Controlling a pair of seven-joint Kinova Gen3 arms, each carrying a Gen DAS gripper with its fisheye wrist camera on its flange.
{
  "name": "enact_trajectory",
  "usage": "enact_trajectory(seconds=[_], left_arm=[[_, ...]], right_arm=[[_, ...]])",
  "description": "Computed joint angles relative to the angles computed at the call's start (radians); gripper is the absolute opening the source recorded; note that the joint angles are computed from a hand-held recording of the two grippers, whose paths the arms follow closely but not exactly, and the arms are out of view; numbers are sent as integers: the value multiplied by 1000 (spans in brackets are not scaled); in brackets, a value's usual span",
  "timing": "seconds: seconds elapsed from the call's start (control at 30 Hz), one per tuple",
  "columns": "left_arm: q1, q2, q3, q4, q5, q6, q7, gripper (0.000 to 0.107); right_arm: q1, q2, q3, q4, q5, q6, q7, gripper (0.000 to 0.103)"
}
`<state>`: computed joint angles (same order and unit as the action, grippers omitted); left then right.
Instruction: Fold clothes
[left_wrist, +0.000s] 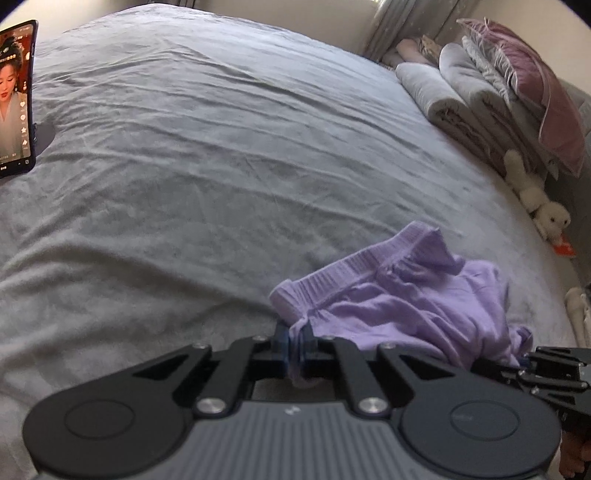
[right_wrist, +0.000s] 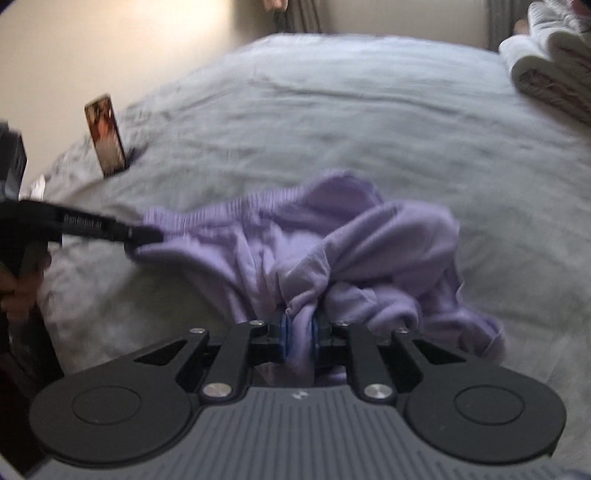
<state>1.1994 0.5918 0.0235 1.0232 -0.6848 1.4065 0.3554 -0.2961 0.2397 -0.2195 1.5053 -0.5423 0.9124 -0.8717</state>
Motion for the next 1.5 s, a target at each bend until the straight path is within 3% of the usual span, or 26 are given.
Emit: enact_trajectory(seconds=[0.17, 0.27, 0.33, 0.5, 0.67, 0.9, 1.1, 1.17, 1.2, 1.23, 1.33, 1.5], left_arm=[[-4, 17, 1, -24, 15, 18, -23, 5], [-3, 17, -3, -21, 19, 15, -17, 5], [-2, 14, -5, -14, 20, 9, -6, 5], [-5, -10, -6, 34, 18, -37, 54, 6], [-11, -33, 4, 78, 7, -75, 101, 6], [-14, -35, 16, 93, -9, -84, 125, 6], [-22, -65, 24, 155, -20, -137, 150, 6], [-21, -71, 26, 168, -28, -146, 163, 6], [-19, -72, 26, 174, -33, -148, 174, 5], [-15, -74, 25, 179, -40, -150, 188, 5], [-6, -78, 24, 190, -61, -150, 227, 5], [18, -79, 24, 182, -105, -87, 249, 4]], right_arm=[[-26, 17, 6, -40, 60, 44, -25, 16], [-22, 26, 2, -79, 64, 87, -25, 22], [-1, 25, -1, -93, 31, 109, -4, 38], [45, 43, -6, -137, -91, 113, 10, 52], [1, 153, 4, -285, -63, 105, -129, 53], [-90, 303, 10, -488, 132, 128, -240, 53], [-117, 418, 8, -674, 192, 301, -268, 53], [-127, 423, 9, -677, 210, 305, -255, 46], [-130, 425, 7, -685, 215, 311, -250, 27], [-134, 428, 7, -694, 219, 317, -246, 22], [-170, 418, 25, -699, 255, 288, -268, 13], [-231, 400, 30, -690, 302, 195, -293, 11]])
